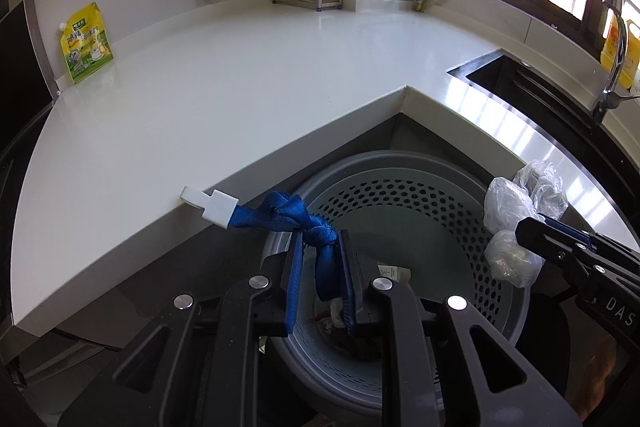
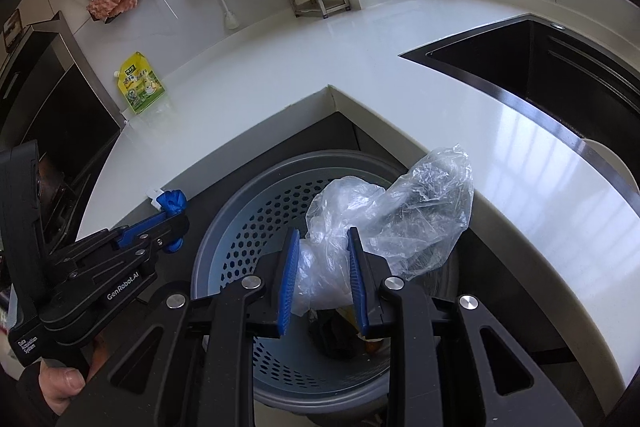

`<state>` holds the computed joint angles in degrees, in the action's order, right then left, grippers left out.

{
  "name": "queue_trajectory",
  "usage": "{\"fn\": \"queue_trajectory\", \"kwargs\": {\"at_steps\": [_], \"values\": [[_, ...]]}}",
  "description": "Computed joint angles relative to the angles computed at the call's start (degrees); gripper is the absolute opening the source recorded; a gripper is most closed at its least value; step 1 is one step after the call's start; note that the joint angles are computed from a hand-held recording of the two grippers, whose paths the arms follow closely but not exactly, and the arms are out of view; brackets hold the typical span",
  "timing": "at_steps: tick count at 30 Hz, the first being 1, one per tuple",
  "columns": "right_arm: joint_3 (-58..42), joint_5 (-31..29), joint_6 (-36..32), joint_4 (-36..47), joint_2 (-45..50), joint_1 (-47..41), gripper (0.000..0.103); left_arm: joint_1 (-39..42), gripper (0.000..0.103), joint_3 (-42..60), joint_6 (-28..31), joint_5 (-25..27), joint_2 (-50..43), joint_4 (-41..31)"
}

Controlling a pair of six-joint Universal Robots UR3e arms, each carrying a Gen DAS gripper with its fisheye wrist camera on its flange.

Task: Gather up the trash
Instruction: 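Carry the strap with the left gripper while the right gripper carries the bag over the bin, then open the left gripper to drop the strap while the right gripper drops the bag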

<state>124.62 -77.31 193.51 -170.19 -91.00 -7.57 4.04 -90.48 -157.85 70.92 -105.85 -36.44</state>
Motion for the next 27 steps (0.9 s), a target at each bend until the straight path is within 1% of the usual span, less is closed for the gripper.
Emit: {"fn": "queue_trajectory", "kwargs": {"at_steps": [12, 15, 16, 17, 18, 19, 21, 23, 27], "values": [[1.88, 2.37, -0.82, -1.36, 1.44, -0.75, 0.024, -0.99, 0.019, 1.49, -0.36, 0.68, -1.85, -3.84], [2.12, 3.10, -1.04, -1.54, 1.72, -1.04, 0.027, -1.12, 0.021, 0.96, -0.72, 0.96, -1.44, -3.60], [2.34, 3.14, -1.07, -1.72, 1.67, -1.07, 0.028, -1.19, 0.023, 0.82, -0.76, 1.06, -1.29, -3.59], [2.70, 3.31, -1.11, -1.99, 1.50, -1.18, 0.031, -1.22, 0.025, 0.76, -0.78, 1.19, -1.17, -3.51], [3.06, 3.37, -1.10, -2.29, 1.29, -1.28, 0.033, -1.23, 0.033, 0.58, -0.87, 1.26, -1.02, -3.30], [3.16, 3.53, -1.11, -2.39, 1.18, -1.42, 0.035, -1.19, 0.044, 0.35, -0.97, 1.31, -0.85, -3.08], [3.83, 3.99, -1.06, -2.88, 0.64, -1.89, 0.037, -1.03, 0.054, -0.27, -1.34, 1.23, -0.31, -2.28], [4.67, 4.50, -1.03, -3.59, -0.06, -2.42, 0.039, -0.97, 0.055, -0.30, -1.27, 1.32, -0.01, -2.39], [5.83, 5.49, -0.90, -4.39, -1.36, -3.36, 0.044, -0.55, 0.061, -0.36, -1.34, 1.02, 0.35, -2.44]]}}
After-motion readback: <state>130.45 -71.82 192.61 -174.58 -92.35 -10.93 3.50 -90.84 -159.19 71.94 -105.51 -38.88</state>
